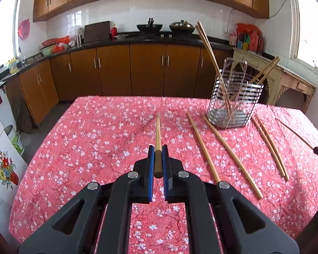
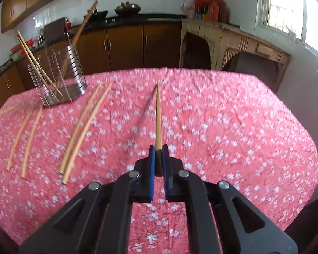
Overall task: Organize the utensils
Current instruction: 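Lift both held chopsticks and carry them over the wire holder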
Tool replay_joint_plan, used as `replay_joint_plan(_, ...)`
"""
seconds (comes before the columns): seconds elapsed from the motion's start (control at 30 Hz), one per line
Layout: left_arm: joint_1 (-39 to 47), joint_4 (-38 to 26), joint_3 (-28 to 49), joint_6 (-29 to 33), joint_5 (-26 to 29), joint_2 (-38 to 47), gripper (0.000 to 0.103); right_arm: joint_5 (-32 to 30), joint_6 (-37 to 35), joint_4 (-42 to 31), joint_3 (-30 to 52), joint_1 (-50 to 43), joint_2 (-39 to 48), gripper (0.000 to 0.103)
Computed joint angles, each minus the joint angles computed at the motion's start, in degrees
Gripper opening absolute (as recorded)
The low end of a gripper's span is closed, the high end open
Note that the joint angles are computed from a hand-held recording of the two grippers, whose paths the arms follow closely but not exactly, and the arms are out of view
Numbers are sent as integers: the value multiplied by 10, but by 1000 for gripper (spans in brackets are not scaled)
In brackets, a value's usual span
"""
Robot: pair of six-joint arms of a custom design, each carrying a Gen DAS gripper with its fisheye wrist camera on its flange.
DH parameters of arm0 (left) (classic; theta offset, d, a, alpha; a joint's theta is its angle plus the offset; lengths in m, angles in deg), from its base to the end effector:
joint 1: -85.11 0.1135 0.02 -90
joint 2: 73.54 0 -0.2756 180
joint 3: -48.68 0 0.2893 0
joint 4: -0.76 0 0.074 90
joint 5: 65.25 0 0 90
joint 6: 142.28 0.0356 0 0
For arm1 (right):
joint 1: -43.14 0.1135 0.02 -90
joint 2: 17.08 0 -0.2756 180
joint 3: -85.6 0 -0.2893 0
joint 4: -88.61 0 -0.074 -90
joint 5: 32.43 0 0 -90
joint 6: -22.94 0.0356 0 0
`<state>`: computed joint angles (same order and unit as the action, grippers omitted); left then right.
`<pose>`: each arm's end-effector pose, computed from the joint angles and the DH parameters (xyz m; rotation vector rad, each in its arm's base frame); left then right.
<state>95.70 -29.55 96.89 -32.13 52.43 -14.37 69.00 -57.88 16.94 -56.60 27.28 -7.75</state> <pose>0.2410 0.0282 0.2255 0.4265 2.1649 -0.2577 0.0767 -0.0291 0.2215 0.6015 2.2448 -0.2905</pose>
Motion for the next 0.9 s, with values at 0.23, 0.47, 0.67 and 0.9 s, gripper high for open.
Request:
replay_joint_plan(0.23,10,6,13,-18,18,-7,7,-8,-17,7,54,-14,21,8)
replay_joint_plan(0.47,12,16,27,-44,29,-9,7,-32,-23,63,101,-46,47,8)
replay_joint_plan(0.67,7,27,51,-70,27,-12,7,-18,-14,114,153,-34,86,8)
replay_joint_plan(0.9,12,33,89,-93,37,-14,7,-19,-12,140,208,-26,130,8)
